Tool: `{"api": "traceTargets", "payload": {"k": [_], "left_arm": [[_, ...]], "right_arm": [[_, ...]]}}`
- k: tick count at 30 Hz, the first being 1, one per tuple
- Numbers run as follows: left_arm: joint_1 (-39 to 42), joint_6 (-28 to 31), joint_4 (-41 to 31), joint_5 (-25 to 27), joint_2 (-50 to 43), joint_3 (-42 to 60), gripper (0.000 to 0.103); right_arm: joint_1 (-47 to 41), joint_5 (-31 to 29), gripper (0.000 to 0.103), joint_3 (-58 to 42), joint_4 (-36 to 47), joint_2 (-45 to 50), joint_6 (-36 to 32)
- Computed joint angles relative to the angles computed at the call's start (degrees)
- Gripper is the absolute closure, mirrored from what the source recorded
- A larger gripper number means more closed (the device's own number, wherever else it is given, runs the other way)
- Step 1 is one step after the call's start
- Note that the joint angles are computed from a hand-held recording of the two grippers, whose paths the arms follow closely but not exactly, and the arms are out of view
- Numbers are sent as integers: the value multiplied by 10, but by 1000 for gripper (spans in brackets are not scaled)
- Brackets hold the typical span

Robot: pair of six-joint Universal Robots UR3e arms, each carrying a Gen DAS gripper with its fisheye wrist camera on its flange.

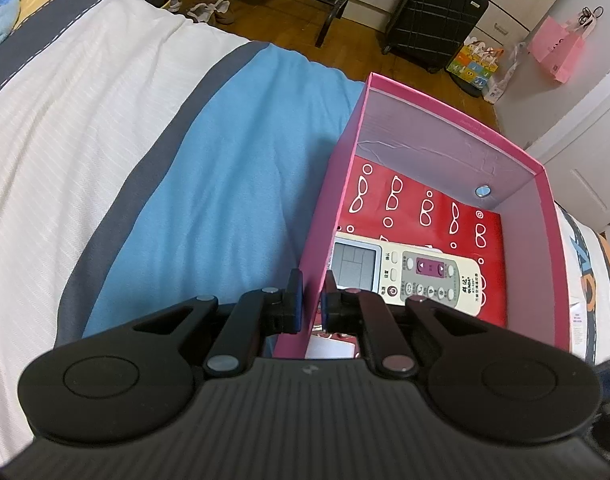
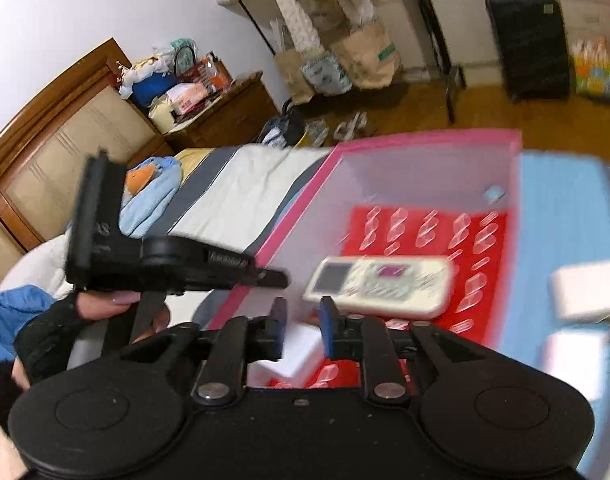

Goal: Organize rigid objects

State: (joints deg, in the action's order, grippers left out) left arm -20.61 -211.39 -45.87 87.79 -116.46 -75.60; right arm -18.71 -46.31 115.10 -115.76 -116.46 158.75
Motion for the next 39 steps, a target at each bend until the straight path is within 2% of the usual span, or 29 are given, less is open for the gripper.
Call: {"api": "traceTargets", "payload": {"k": [4,6,9,11,15,20,24,27,31,36,39], "left_arm": [[-4,0,-10,5,-6,13,96],[-6,0,-16,9,-10,22,96],[-9,-2,-24,13,-13,31,96],[-11,-5,-25,17,-14,34,96],[-15,-4,-32,27,-19,44,97],[-20,15,-51,33,-25,62,97],[-14,30,-62,21,-25,69,97],[-17,44,-61,23,-26,70,97],[-22,54,-62,32,-29,75,96],[-31,64,-68,45,-33,86,96],[-29,70,-61,42,-30,77,96]], "right_arm": [[-131,23,67,-82,209,-46,-171],[-186,17,66,-129,292,-39,-241],[-237,-5,63,-169,340,-18,-295],[-255,-22,58,-177,337,0,-306],[-269,-54,52,-153,305,32,-286],[-256,-83,45,-74,224,71,-212],[-277,-86,44,-9,207,82,-200],[-262,-100,44,9,186,83,-199],[-218,-108,39,63,84,58,-182],[-142,-157,36,139,-117,72,-107],[-145,-157,37,143,-149,81,-101]]}}
